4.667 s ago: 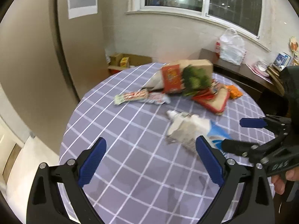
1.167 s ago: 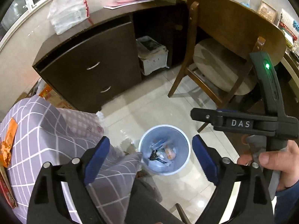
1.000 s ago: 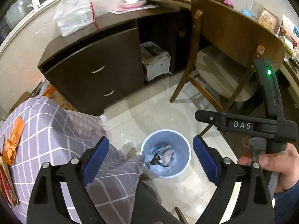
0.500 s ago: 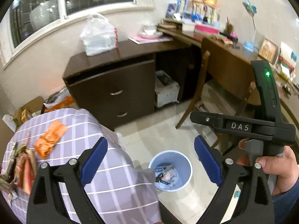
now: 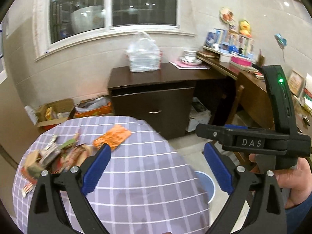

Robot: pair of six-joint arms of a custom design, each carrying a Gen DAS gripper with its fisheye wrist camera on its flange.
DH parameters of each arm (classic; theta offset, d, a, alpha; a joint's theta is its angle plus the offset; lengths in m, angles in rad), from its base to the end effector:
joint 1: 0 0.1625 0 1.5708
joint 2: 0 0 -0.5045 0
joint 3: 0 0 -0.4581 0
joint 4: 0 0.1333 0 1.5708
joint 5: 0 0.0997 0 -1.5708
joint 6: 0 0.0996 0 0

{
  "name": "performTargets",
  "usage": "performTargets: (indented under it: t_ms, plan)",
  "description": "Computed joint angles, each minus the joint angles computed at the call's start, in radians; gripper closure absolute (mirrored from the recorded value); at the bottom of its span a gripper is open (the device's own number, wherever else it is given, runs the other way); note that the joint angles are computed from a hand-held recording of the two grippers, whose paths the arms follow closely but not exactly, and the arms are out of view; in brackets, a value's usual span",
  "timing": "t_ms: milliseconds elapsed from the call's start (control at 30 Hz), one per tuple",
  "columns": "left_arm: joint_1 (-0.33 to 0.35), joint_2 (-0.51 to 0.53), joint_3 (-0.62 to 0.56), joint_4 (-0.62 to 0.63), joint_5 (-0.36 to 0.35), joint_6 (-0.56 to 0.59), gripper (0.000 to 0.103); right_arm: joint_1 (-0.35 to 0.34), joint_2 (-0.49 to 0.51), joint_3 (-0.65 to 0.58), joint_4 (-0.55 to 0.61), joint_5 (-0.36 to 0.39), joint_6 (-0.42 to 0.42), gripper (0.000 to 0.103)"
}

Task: Collect trash
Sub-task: 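Return both tools to the table toward the paper bags, then grasp the red-white snack wrapper with the left gripper while the right grasps the red-printed paper bag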

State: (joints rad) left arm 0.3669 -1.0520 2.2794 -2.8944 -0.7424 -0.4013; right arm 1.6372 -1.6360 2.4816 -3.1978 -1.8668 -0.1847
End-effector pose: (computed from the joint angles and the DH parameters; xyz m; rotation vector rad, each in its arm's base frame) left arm -0.4020 -0.3759 0.1118 0.9251 2.3152 -0.8714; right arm 0.1311 -0.4010 0.3257 0.1681 -2.6147 1.0522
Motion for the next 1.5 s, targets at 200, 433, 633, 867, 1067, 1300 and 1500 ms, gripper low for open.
performTargets:
  t_ms: [200,433,633,867,1067,1300,1500]
  plan:
    - [0.000,-0.113,0.080,0.078,0.091,-0.111,0.009,0.091,0.117,-0.032,0.006,-0.041,0.005,0.006]
    - [0.031,-0.315,0.179,0.313,0.192,-0.306,0.009,0.170,0.233,-0.068,0.018,-0.082,0.008,0.006]
    - [0.094,-0.477,0.227,0.517,0.248,-0.415,0.009,0.211,0.340,-0.115,0.035,-0.102,0.027,0.006]
    - [0.218,-0.553,0.252,0.499,0.290,-0.302,0.009,0.233,0.450,-0.170,0.054,-0.112,0.044,0.006]
    - [0.356,-0.516,0.242,0.303,0.296,-0.033,0.009,0.237,0.526,-0.215,0.067,-0.134,0.052,0.006]
    - [0.479,-0.466,0.190,0.180,0.183,0.257,0.009,0.228,0.580,-0.257,0.080,-0.137,0.044,0.006]
    - [0.533,-0.483,0.171,0.132,0.032,0.363,0.053,0.225,0.598,-0.271,0.088,-0.081,0.019,0.043]
